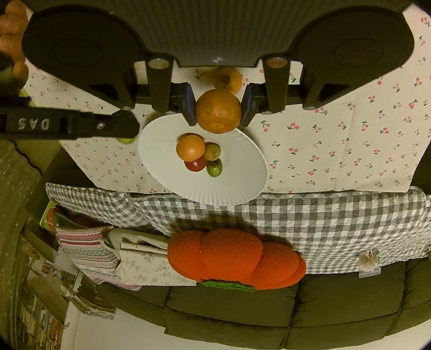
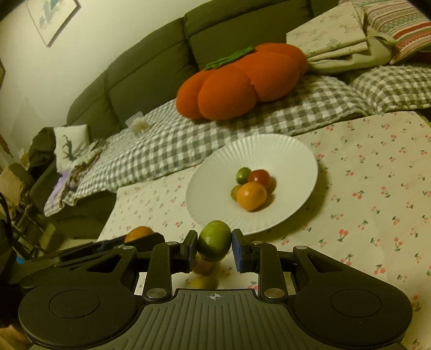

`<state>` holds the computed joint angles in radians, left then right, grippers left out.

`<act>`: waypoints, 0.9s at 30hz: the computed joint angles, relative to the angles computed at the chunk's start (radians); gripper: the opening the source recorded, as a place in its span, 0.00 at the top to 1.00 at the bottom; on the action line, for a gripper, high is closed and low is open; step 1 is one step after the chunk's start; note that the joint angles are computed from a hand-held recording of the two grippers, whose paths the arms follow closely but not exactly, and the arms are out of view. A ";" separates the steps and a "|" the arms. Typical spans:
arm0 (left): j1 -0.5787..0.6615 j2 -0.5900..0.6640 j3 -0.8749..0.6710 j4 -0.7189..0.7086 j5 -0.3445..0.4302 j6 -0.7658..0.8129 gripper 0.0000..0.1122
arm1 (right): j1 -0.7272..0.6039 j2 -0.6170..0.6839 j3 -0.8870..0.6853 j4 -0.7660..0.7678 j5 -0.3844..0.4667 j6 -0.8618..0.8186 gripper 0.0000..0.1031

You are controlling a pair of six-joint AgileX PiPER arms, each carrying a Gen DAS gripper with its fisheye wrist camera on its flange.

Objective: Organize fruits
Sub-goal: 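Carry the tangerine and green fruit over the white plate and open both tools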

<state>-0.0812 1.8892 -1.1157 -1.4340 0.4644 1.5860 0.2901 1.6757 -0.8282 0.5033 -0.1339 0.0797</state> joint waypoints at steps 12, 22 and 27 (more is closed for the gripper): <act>-0.015 0.102 -0.118 -0.049 -0.017 0.044 0.71 | -0.087 0.015 -0.015 -0.241 -0.022 0.238 0.75; -0.072 0.195 -0.217 -0.073 -0.045 0.101 0.71 | -0.153 0.108 -0.089 -0.371 -0.025 0.365 0.75; -0.095 0.238 -0.246 -0.059 -0.077 0.113 0.71 | -0.153 0.194 -0.153 -0.174 -0.001 0.140 0.75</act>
